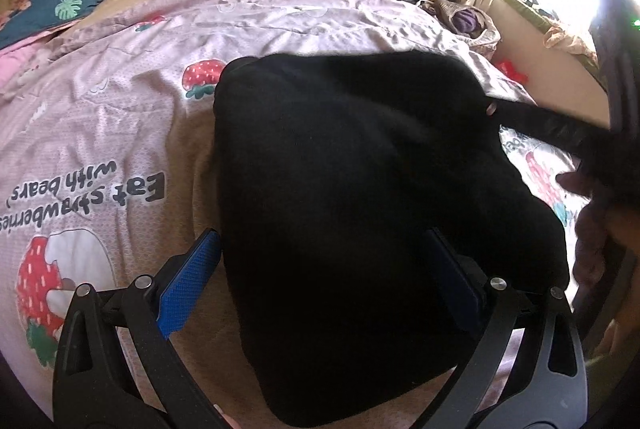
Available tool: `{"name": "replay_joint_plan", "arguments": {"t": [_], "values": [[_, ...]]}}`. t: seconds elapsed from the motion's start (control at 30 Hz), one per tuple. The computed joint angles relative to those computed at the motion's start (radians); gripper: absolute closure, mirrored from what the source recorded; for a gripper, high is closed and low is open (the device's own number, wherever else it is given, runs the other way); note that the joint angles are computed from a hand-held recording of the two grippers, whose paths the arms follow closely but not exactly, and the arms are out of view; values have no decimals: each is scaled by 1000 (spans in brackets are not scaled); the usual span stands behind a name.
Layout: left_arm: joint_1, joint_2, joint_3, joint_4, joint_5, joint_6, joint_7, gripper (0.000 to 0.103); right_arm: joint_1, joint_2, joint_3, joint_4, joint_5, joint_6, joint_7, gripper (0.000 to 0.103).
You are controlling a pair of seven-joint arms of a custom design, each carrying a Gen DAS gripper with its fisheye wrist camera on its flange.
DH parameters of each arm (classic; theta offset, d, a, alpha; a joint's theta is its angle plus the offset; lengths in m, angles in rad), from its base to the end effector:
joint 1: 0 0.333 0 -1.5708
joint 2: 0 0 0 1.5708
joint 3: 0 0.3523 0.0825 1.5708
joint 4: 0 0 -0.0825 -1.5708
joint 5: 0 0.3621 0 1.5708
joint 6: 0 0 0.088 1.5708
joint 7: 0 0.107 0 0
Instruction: Fold small clothes
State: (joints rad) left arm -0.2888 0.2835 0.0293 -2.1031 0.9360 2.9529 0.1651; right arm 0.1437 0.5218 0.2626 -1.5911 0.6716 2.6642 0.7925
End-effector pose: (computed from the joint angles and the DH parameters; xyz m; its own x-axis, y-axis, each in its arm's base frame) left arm 0.5639 -0.2061 0.3790 0.2071 -0.9649 0.1612 -0.7626 -0.2625 -0.5912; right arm 0.6879 0.2346 0.4383 0.6163 -0.7486 -0.2447 -0.6739 -0.3405 -0.6557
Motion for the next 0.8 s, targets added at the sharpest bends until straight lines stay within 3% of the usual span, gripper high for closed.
{"name": "replay_joint_plan", "arguments": {"t": [0.13,0.2,0.43,0.63,0.8], "values": [[-12,11,-5,13,-2,-19,9,10,9,34,-30,41,-43,-44,36,90],[-18,16,-4,16,4,-23,2,9,31,50,-54,34,-93,-23,65,90],[-23,16,-8,15,14,-32,-6,9,32,54,-45,-22,-138,70,120,87],[-18,11,-15,9,4,-32,0,9,50,26,-64,-79,-215,142,239,67],[-19,-8,-18,-11,4,-32,-13,9,30,-27,-44,-166,-248,212,262,61]]}}
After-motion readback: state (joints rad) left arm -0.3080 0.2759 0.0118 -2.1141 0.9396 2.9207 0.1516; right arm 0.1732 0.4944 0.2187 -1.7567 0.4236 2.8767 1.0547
